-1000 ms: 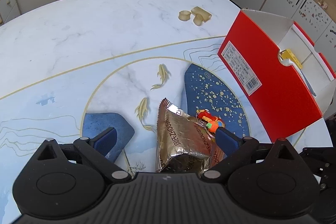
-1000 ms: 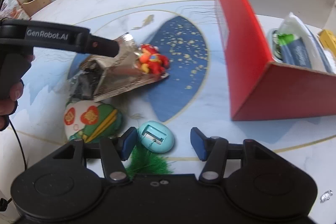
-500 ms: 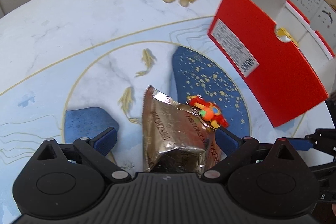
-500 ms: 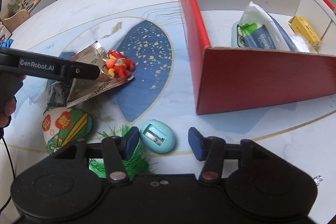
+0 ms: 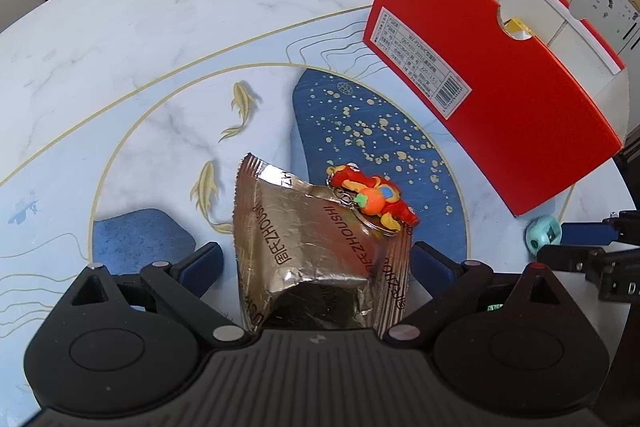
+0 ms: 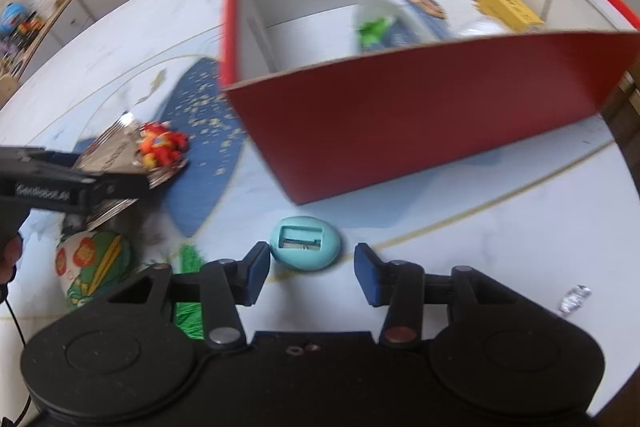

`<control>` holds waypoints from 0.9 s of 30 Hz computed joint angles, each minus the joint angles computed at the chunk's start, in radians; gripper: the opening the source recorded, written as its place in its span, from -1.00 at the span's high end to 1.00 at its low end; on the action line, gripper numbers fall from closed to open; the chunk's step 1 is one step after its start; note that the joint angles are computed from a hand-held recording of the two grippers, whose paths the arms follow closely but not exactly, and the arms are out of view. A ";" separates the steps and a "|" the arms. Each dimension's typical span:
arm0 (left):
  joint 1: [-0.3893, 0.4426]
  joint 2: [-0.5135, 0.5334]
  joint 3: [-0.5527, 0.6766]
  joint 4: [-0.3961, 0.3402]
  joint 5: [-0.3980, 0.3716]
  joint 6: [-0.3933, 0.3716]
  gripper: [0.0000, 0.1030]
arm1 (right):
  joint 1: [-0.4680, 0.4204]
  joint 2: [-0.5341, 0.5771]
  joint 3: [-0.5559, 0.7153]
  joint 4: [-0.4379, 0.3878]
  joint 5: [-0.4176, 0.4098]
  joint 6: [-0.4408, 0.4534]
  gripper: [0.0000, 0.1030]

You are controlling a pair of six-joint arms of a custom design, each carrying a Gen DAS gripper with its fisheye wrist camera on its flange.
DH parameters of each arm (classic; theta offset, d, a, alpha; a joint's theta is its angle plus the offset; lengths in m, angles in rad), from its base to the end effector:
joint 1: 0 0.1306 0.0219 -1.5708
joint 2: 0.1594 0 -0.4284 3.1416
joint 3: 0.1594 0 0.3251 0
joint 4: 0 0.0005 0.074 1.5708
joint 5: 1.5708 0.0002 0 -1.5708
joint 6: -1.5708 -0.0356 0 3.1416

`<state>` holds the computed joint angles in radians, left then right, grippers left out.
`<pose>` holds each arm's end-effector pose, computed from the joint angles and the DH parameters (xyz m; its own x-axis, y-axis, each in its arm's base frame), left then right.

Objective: Organize objects
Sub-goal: 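Close the left tool on the foil snack bag while the right tool grasps the teal egg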

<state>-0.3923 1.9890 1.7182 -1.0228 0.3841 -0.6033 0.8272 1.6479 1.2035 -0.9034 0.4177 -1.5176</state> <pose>0.5474 -0.2415 0.2996 -0.4770 0.7666 -0.4298 0.8742 0.4645 -0.1415 0.3083 0.3131 0.3034 -0.6463 0.6456 -0.4068 0.6267 0.7532 0.1998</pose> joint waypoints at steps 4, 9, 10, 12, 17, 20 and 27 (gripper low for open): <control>0.001 -0.013 -0.024 0.031 0.004 -0.016 -0.93 | 0.002 0.001 -0.004 0.001 0.009 0.009 0.12; 0.003 -0.020 -0.035 0.032 0.024 -0.031 -0.67 | -0.003 0.018 0.010 -0.001 0.026 0.030 0.09; 0.002 -0.023 -0.039 0.036 0.028 -0.034 -0.59 | -0.005 0.022 0.013 -0.001 0.030 0.032 0.07; -0.001 -0.034 -0.056 0.068 0.013 -0.029 -0.34 | -0.007 0.029 0.017 -0.004 0.038 0.035 0.03; 0.007 -0.027 -0.040 0.050 0.034 -0.025 -0.19 | -0.002 0.037 0.030 -0.020 0.052 0.027 0.07; 0.005 -0.041 -0.060 0.072 0.033 -0.036 -0.10 | 0.001 0.040 0.036 -0.029 0.055 0.036 0.26; 0.014 -0.046 -0.047 0.055 0.043 -0.013 0.02 | 0.010 0.014 0.017 -0.022 0.063 0.015 0.27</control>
